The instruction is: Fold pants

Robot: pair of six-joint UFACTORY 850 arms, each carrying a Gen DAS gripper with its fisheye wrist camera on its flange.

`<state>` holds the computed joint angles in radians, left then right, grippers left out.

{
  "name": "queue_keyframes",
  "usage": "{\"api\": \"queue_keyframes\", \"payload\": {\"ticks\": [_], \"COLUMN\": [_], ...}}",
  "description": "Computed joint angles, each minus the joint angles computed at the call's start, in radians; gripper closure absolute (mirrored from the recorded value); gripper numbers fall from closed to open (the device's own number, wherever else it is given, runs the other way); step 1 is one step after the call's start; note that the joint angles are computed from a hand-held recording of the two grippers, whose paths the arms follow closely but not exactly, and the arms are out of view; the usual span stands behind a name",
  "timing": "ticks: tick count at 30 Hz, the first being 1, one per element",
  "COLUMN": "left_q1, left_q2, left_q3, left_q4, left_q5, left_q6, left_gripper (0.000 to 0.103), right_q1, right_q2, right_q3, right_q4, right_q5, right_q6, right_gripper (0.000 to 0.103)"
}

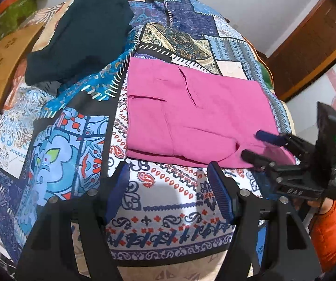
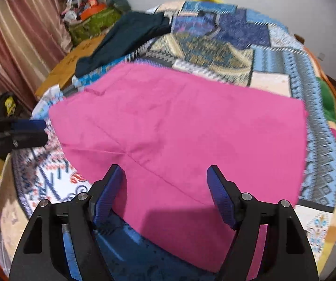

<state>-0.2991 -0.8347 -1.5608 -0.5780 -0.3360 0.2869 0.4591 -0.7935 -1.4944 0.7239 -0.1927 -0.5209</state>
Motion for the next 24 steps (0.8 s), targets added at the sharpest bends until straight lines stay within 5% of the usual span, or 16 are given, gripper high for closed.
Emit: {"api": "queue_keyframes", "payload": {"ticks": [10,17,19,21,24], "left_q1": [0.055,0.045,0.025,0.006,0.004], "left_q2": [-0.086,-0.154,-0.162,-0.160,-0.150], "left_q3": [-0.084,-0.204,-0.228,-0.230,-0.213], "left_q4": [-0.494,-0.361,-0.196,-0.021,0.032], "left_q5": [-0.169,-0.176,-0.131,-0.085,-0.053], "left_q6": [0.312,0.113,-0.020,-0.185,-0.234], "left_gripper": [0.022,0.023,0.045,0.058,0.071], "right_q1": [-0.013,-0.015,-0.014,-0.013,-0.012], "right_q2": [-0.008,-0.003,0.000,0.003,0.007], "right_q3": [-0.001,0.013,0.018,0.024,0.030], "right_q4": [0.154,0.245,0.264,0.286,0.298], "right_q5": [-0.040,-0.030,-0.026,-0.022,-0.014], "right_q6": [-0.140,-0.220,-0.235,-0.250,-0.254], "right_gripper": [0.030,0.030,0.030,0.030,0.030]}}
